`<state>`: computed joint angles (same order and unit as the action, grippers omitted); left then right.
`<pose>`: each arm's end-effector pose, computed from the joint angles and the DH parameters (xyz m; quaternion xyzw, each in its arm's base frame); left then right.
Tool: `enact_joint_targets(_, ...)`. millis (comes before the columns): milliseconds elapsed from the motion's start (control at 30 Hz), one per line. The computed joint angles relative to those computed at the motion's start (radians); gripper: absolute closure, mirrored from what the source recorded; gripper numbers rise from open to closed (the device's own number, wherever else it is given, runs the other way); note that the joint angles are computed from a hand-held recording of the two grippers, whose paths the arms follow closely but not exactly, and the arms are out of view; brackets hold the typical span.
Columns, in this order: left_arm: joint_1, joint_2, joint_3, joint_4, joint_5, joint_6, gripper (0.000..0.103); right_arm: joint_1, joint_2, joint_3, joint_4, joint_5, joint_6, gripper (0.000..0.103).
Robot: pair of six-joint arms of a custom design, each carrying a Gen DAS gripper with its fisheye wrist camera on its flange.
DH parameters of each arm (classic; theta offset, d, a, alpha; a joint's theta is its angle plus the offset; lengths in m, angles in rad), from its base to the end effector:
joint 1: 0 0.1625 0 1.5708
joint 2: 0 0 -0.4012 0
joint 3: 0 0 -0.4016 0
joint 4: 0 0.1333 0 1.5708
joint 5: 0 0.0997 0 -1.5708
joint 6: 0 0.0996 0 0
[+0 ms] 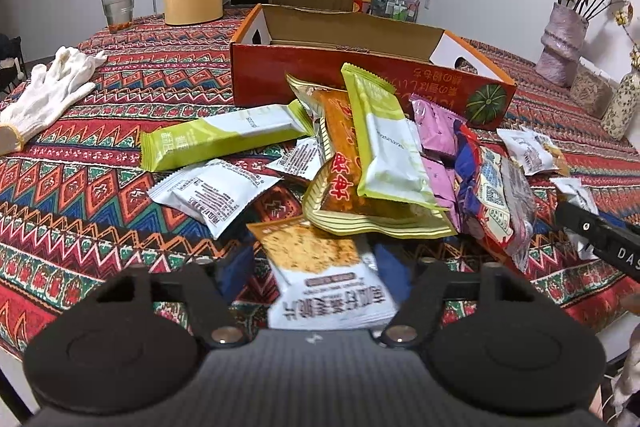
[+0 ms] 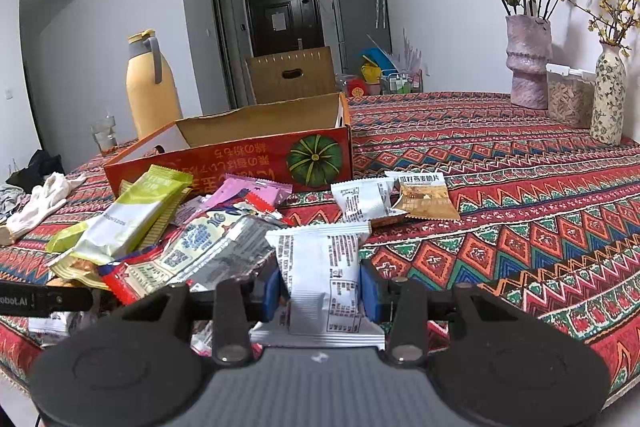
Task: Organize snacks
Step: 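Grasp a white-and-orange cracker packet with the left gripper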
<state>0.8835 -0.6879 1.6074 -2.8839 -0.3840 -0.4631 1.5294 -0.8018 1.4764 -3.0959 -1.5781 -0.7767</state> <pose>-0.2442 -0.6532 0.1016 -0.0177 0.8202 -0.4343 0.3720 0.1021 -0.7381 0.2092 0.3260 -0.8506 0.3772 0.1671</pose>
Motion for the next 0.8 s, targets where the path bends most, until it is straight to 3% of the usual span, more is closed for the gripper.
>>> enact_joint_targets(400,-0.004,-0.029,0.049,-0.07,-0.002,0.007,0.059,0.004,-0.005,0.017,-0.006,-0.007,-0.008,0.063)
enact_joint_targets(800,-0.012,-0.061,0.087,-0.119,0.038,0.018,0.06,0.011,-0.013,0.034,-0.026,-0.012,-0.014,0.063)
